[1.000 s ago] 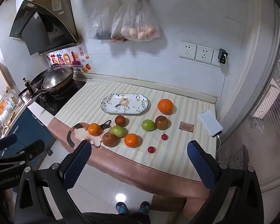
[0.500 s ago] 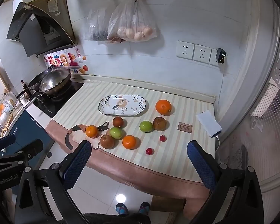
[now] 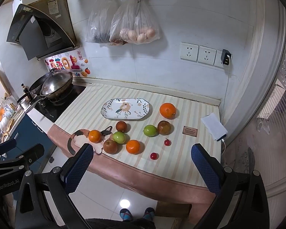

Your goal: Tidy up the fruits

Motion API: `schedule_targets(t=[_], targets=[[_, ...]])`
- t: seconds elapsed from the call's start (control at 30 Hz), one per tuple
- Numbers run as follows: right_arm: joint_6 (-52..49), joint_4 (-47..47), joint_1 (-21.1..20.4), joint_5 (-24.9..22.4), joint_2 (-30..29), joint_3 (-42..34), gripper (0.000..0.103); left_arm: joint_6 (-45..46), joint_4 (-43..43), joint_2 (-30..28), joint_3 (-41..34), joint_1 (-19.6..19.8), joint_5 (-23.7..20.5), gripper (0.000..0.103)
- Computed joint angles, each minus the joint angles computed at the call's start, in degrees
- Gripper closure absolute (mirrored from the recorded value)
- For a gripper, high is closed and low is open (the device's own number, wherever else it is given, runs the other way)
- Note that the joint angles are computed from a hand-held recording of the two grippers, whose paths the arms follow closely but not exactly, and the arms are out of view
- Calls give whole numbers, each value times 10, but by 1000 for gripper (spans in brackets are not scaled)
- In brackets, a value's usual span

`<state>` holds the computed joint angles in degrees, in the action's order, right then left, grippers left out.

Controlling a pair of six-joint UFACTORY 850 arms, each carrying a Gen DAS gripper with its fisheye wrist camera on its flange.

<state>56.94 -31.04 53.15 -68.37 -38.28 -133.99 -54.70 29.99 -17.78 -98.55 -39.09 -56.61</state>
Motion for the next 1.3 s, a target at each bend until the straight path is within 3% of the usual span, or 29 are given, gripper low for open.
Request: schedule_targets(t=[1.3], targets=[[-2,5,-2,-2,-15,-21,0,-1,10,7,8,5,8,0]])
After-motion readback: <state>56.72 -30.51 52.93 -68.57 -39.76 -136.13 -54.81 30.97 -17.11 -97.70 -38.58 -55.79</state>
